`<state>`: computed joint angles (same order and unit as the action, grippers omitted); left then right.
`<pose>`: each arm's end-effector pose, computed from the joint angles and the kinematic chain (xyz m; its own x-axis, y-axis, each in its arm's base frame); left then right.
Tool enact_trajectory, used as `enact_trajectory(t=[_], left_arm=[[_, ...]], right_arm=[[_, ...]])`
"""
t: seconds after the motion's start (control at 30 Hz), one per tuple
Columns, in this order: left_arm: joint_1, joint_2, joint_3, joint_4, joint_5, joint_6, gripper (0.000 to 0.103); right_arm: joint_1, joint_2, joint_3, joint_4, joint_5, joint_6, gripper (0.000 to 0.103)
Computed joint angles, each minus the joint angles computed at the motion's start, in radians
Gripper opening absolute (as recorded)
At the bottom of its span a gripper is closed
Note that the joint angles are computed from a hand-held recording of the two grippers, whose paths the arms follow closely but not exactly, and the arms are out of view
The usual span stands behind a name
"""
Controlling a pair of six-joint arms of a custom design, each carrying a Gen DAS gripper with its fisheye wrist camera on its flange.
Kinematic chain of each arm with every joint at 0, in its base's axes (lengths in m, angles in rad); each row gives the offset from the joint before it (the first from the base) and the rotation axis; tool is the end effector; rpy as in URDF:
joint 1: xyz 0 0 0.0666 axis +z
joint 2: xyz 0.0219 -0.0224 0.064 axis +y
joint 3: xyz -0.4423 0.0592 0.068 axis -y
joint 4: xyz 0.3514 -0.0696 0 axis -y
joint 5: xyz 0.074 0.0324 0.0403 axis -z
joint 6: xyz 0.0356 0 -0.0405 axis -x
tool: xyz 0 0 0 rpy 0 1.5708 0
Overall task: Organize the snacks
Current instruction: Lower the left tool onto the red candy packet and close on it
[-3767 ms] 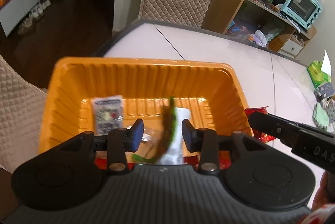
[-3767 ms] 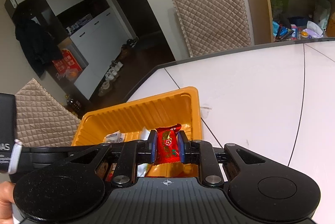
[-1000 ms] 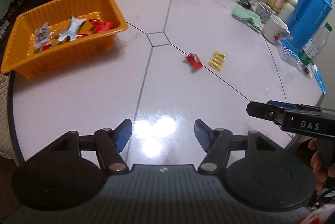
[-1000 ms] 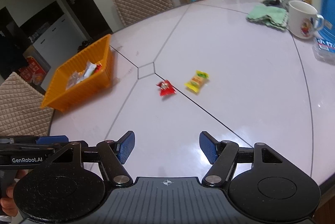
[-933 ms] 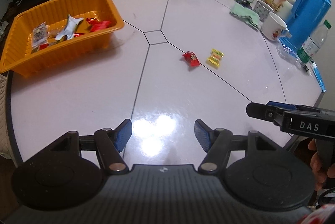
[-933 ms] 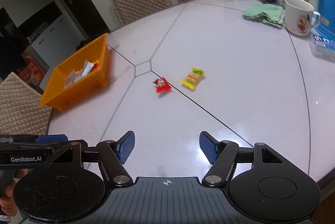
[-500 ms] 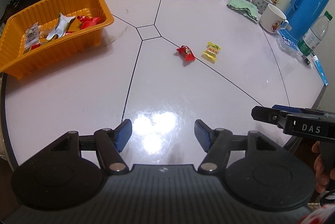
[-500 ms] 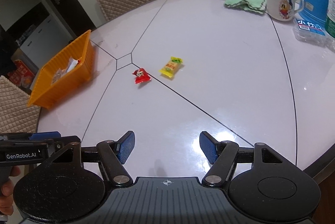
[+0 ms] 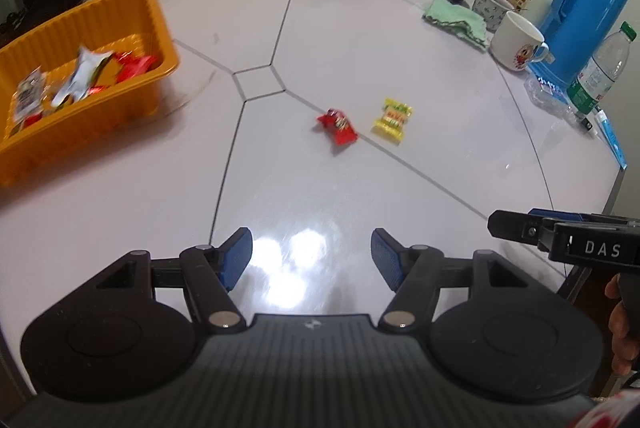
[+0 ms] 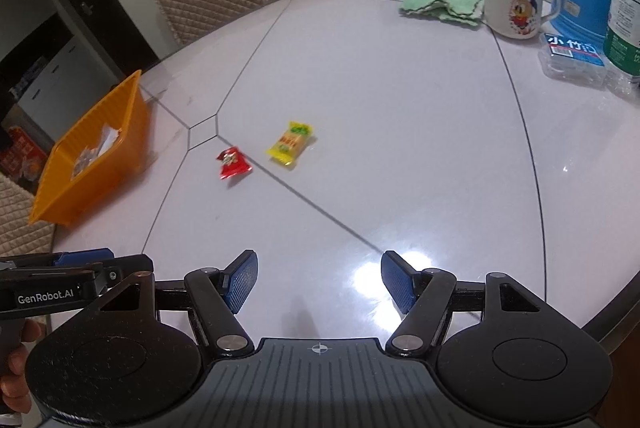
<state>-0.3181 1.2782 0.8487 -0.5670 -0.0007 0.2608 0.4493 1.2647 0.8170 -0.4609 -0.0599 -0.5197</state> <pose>0.3212 -0.1062 0.3353 -0.8510 0.0088 -0.5250 0.0962 0.9855 -0.1395 0.3032 0.1481 0.3342 -0.8484 0.1413 -0.5102 -0.0523 0.9367 0.3463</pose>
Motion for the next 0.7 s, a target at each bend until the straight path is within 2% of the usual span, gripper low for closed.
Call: enact_trajectory(t=[0.23,0.3,0.37,0.63,0.7], left_arm=[[-0.023,0.085,0.027,0.108,-0.010,-0.026,0.056],[-0.024,0.112,0.041,0.132,-0.011,-0.036,0.047],[-0.022,0.136,0.054,0.154,-0.010,-0.043,0.045],[-0.023,0.222,0.101,0.207,-0.018,-0.061,0.038],[-0.023,0.241,0.110,0.216,-0.020,-0.065,0.032]], right_arm=[[-0.045,0.020,0.009,0.007,0.000,0.005,0.068],[-0.057,0.024,0.011,0.007,0.000,0.004,0.068],[-0.070,0.028,0.012,0.010,0.000,0.003,0.068],[-0.115,0.044,0.016,0.018,-0.003,-0.004,0.068],[-0.123,0.049,0.017,0.019,-0.007,-0.006,0.068]])
